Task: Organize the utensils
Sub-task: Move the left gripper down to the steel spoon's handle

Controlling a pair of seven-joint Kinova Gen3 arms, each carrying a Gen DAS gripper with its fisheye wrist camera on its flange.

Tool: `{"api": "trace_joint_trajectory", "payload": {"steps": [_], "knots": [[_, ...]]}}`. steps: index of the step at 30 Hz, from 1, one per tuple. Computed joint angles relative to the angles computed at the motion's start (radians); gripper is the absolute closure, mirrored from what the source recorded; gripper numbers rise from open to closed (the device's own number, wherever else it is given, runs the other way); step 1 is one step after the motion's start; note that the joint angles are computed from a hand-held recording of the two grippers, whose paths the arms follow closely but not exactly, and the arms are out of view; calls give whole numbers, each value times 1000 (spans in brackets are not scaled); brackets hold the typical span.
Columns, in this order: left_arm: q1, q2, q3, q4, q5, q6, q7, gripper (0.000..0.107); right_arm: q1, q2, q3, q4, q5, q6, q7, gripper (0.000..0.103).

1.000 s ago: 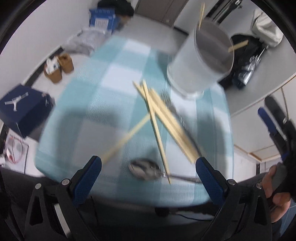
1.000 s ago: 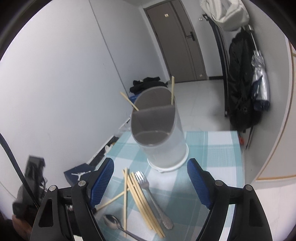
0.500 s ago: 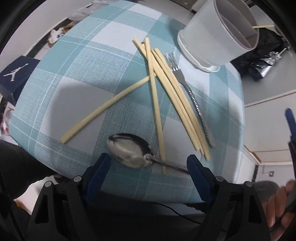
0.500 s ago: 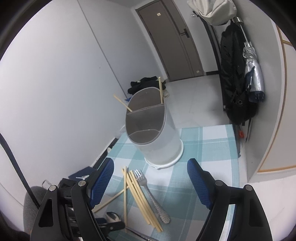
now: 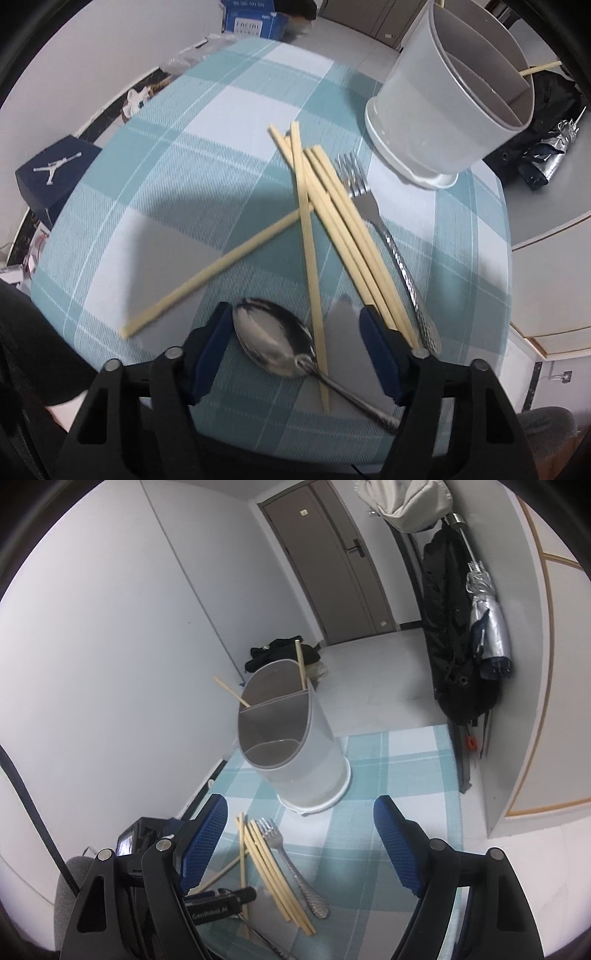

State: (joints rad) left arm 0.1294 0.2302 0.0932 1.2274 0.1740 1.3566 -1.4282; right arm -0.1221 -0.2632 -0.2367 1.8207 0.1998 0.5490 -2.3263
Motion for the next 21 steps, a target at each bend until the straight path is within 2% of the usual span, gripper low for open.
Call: {"api": "trace_joint_trajectory", "payload": {"steps": [3, 5, 7, 9, 12, 15, 17, 18, 19, 21], "knots": [[6, 7, 1, 0, -17, -33, -18, 59, 2, 5, -5, -6, 4, 14, -7, 21], [6, 16, 2, -3, -13, -54, -34, 73, -6, 12, -2, -12, 2, 23, -4, 21], [-26, 31, 9, -12, 41, -51, -80, 91, -9, 20, -10, -17, 12, 30, -8, 21], [-56, 59, 15, -46, 89, -13, -134, 92, -14, 31, -18, -25, 29, 45, -12, 21], [-106, 65, 13, -71, 151, 11, -198, 92, -30, 50, -18, -37, 43, 67, -16, 21], [-136, 72, 4, -101, 172, 77, -218, 89, -44, 59, -13, -41, 54, 69, -25, 22], [-131, 66, -4, -91, 155, 92, -211, 80, -54, 63, -6, -43, 55, 69, -26, 22], [-131, 66, -5, -87, 150, 103, -212, 67, -57, 64, -4, -44, 56, 69, -29, 22], [-124, 68, -3, -89, 152, 114, -201, 61, -61, 66, 0, -46, 53, 69, -29, 22], [-111, 61, 1, -79, 149, 129, -189, 59, -66, 69, 4, -51, 52, 70, -30, 22]]}}
